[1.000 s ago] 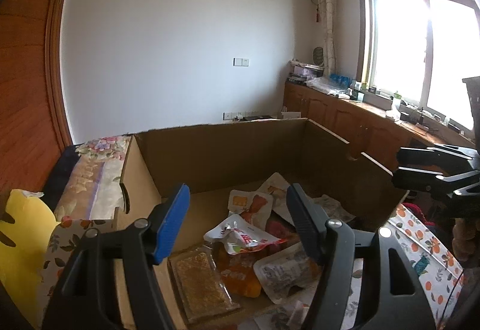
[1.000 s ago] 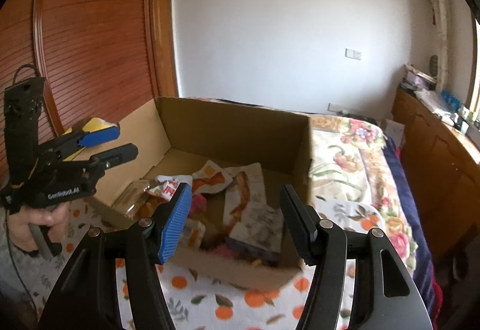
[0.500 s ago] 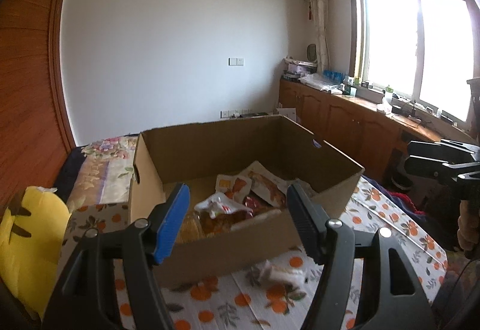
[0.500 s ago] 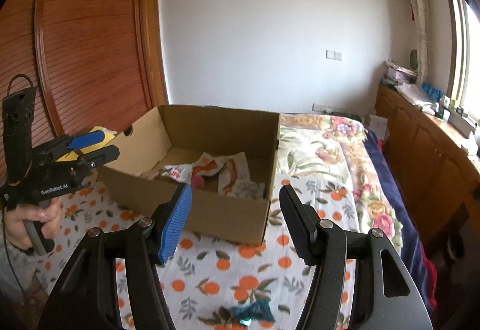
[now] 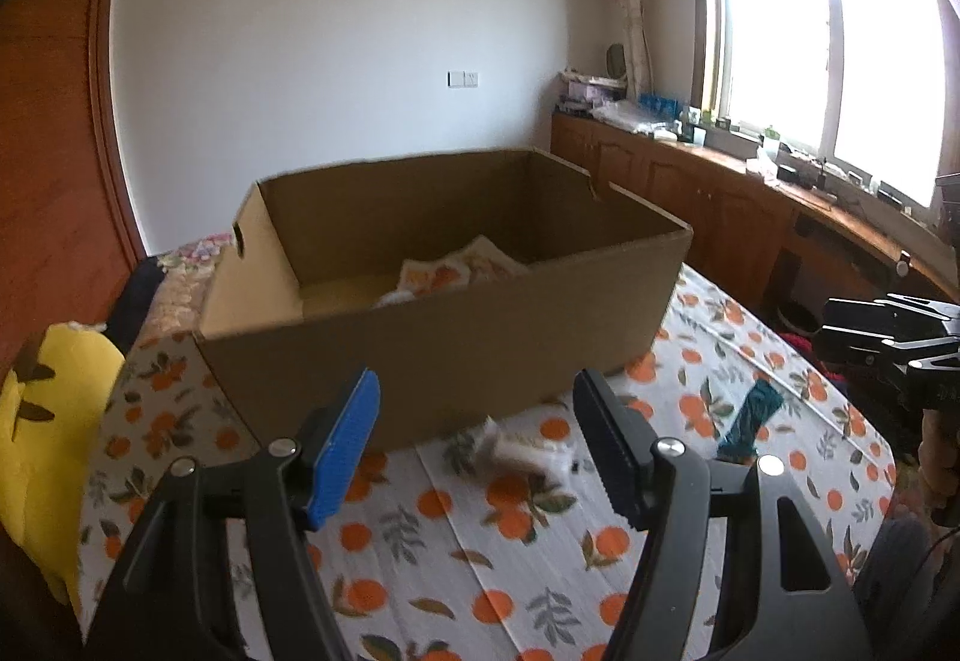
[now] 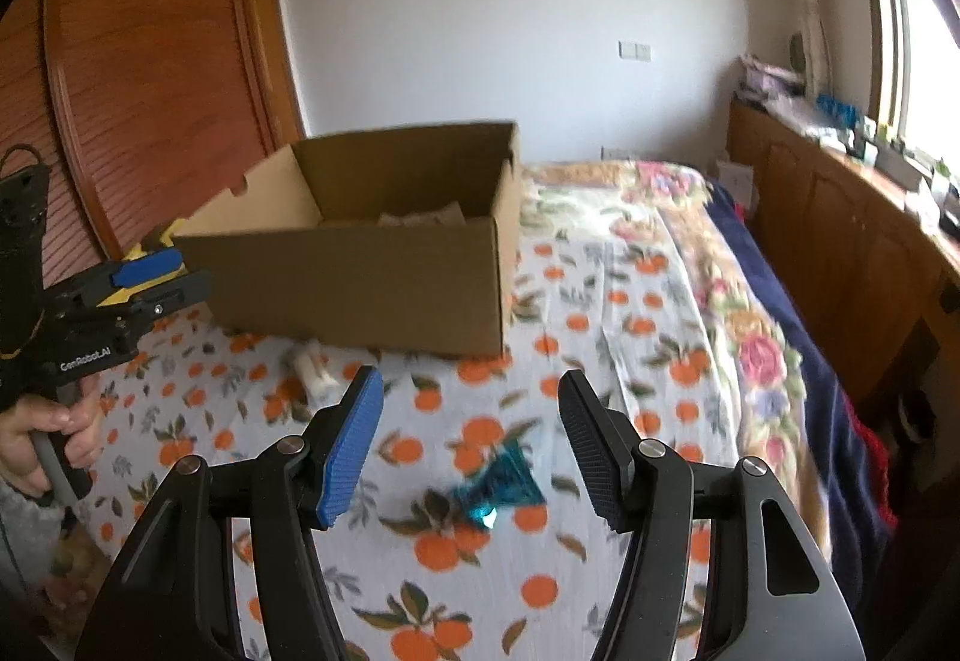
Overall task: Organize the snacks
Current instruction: 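Withdraw both tools from the box toward the remaining snacks, then grasp the teal foil candy with the right tool while the left tool grasps the white pack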
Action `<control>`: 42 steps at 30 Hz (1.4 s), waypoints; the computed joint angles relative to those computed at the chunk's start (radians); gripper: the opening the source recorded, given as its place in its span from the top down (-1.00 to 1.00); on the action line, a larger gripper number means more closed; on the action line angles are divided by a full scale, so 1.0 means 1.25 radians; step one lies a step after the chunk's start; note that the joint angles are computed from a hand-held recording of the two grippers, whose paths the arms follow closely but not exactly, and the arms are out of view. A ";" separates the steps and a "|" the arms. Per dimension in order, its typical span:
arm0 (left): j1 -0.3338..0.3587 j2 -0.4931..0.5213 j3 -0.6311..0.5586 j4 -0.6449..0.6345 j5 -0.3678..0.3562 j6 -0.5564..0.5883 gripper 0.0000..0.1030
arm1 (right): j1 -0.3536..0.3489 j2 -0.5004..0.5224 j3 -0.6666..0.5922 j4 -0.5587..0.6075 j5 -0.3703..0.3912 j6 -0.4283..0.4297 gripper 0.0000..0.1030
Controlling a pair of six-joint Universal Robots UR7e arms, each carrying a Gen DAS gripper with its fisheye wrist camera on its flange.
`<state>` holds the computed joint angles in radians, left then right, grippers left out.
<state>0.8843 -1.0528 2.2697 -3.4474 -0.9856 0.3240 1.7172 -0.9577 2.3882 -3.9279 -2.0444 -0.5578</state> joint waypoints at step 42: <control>0.032 0.079 -0.051 0.219 0.024 -0.134 -0.32 | -0.170 0.033 -0.036 0.162 0.135 0.043 0.28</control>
<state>0.9245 -0.9538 2.2060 -3.1733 -0.9552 0.1565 1.5041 -0.9165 2.3427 -3.7249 -1.8758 -0.5037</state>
